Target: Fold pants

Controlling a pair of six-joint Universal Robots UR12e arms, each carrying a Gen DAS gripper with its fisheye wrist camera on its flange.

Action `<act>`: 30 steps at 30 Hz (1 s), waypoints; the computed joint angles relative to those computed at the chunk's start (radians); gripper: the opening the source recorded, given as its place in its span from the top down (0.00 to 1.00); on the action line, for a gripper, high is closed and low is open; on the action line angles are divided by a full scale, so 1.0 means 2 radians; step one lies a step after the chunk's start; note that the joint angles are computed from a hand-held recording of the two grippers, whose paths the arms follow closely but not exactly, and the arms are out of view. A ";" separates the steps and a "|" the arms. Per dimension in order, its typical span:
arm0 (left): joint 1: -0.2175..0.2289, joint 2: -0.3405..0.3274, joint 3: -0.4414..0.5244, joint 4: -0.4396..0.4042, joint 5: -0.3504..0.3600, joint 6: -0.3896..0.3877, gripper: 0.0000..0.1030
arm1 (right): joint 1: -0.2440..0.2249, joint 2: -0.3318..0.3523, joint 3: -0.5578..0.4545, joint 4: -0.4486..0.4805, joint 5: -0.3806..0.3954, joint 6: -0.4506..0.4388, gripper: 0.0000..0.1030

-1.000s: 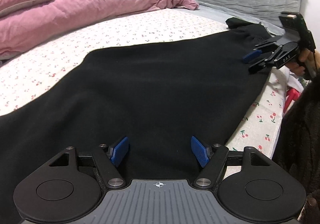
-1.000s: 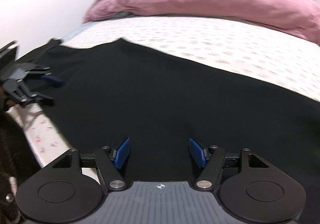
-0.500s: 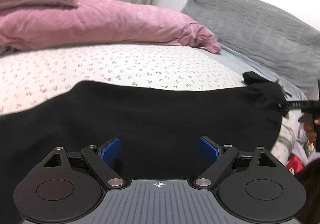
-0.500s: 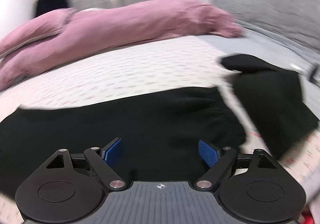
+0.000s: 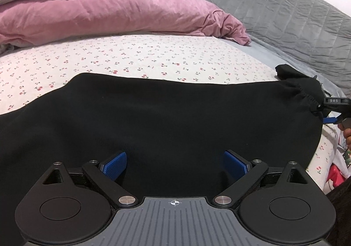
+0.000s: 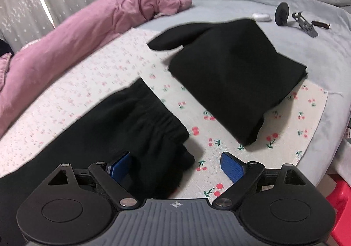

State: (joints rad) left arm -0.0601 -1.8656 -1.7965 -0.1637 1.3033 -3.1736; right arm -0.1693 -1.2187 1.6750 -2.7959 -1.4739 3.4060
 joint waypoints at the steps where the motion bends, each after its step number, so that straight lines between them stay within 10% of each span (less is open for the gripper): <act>1: 0.001 0.000 0.000 0.000 -0.001 -0.001 0.06 | 0.003 0.002 0.000 -0.003 -0.007 -0.005 0.12; 15: -0.003 -0.001 0.000 -0.001 0.006 -0.001 0.06 | 0.006 0.004 0.002 -0.019 0.014 -0.017 0.65; 30: 0.010 -0.007 0.001 0.026 -0.048 -0.082 0.06 | 0.021 -0.003 0.018 -0.136 0.112 -0.062 0.69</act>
